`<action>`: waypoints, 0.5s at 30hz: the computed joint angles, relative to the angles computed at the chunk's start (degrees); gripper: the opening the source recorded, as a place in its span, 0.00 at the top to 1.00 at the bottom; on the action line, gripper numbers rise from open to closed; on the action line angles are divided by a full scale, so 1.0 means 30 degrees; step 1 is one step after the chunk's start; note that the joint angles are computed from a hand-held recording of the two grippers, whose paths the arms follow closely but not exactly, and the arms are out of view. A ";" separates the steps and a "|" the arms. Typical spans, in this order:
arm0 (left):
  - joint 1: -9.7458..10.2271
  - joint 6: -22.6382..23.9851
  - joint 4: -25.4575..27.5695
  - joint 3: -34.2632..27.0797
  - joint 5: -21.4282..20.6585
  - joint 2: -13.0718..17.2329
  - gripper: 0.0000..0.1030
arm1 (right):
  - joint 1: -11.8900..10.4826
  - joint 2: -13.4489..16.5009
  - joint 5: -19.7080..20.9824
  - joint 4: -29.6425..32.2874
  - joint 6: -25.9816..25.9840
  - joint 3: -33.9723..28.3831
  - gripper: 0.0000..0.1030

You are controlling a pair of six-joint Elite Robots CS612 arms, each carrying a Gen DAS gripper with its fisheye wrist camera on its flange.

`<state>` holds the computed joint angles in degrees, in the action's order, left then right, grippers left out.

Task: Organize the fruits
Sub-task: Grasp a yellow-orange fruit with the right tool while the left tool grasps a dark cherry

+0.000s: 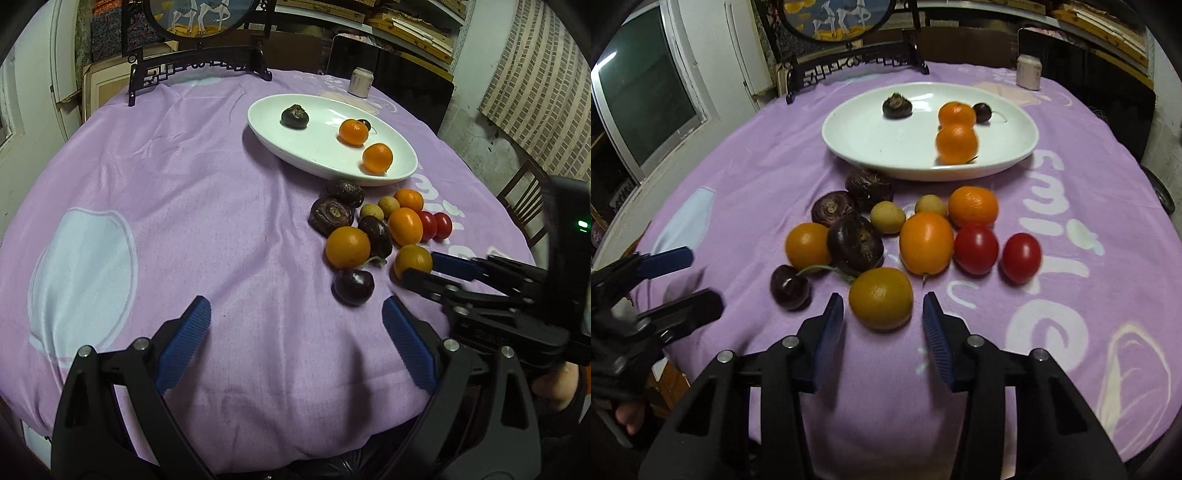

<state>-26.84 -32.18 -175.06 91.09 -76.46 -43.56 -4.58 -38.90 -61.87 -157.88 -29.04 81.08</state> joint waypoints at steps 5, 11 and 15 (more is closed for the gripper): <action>-0.0043 0.0250 0.0423 -0.0262 -0.0296 0.0128 0.07 | -0.0126 0.0059 0.0548 0.0088 0.0053 -0.0057 0.65; -0.0161 0.0583 0.1415 -0.1190 -0.0366 0.0657 0.07 | -0.0718 -0.0256 0.0619 -0.0966 0.1071 0.0432 0.65; -0.0160 0.0389 0.2064 -0.1873 -0.0529 0.1087 0.18 | -0.1080 -0.0261 0.0825 -0.1027 0.1637 0.0593 0.65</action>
